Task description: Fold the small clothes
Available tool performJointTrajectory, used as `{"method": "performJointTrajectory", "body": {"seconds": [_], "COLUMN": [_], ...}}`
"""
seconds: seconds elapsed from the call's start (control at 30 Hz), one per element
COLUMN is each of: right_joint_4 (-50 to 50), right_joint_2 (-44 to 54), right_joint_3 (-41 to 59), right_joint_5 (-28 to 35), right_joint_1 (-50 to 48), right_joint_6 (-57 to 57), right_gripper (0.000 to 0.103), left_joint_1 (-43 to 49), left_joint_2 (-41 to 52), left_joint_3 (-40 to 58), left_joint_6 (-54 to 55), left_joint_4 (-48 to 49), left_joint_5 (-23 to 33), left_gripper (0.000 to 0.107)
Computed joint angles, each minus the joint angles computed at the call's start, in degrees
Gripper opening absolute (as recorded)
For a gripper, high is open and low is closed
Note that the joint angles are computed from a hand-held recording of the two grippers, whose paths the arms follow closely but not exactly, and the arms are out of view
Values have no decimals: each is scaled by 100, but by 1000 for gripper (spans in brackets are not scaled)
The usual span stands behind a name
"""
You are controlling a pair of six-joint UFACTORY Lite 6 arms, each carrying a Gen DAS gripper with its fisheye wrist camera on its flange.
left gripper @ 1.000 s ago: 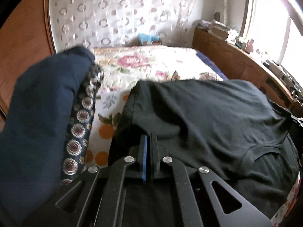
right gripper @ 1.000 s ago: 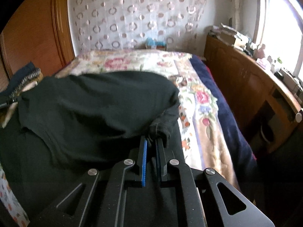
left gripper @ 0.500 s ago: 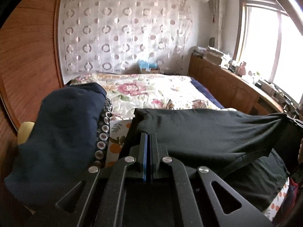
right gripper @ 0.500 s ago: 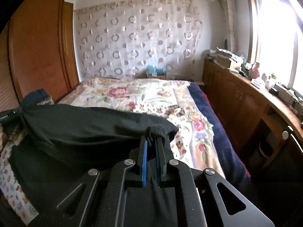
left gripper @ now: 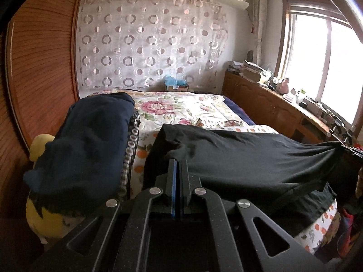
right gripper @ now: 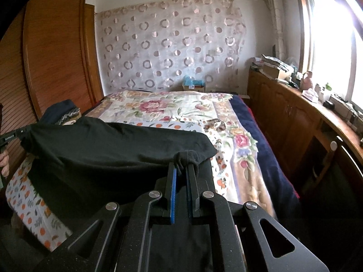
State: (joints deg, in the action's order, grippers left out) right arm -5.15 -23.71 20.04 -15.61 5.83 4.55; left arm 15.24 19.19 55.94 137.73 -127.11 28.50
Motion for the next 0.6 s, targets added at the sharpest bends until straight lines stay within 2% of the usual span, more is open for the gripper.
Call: {"method": "performJointTrajectory", "body": {"seconds": [0.13, 0.27, 0.33, 0.47, 0.6], "right_joint_4": [-751, -926, -1132, -868, -1154], "right_joint_2": [-446, -77, 206, 888, 1397], "right_joint_3": [-244, -190, -239, -95, 230], "right_joint_5": [224, 152, -91, -496, -480], "right_joint_1": [-97, -185, -264, -260, -339], "right_joint_6": [678, 812, 1006, 849, 1175], "right_gripper": [7, 7, 7, 7, 7], "left_joint_1": [27, -16, -18, -96, -83], "left_joint_2": [-226, -139, -15, 52, 166], "left_joint_3": [-428, -690, -794, -1137, -1134], "left_joint_6": [314, 955, 1201, 1625, 1715], "left_joint_4": [-224, -708, -889, -1265, -1385], "left_joint_5": [33, -63, -52, 115, 61], "left_gripper": [2, 2, 2, 2, 2]}}
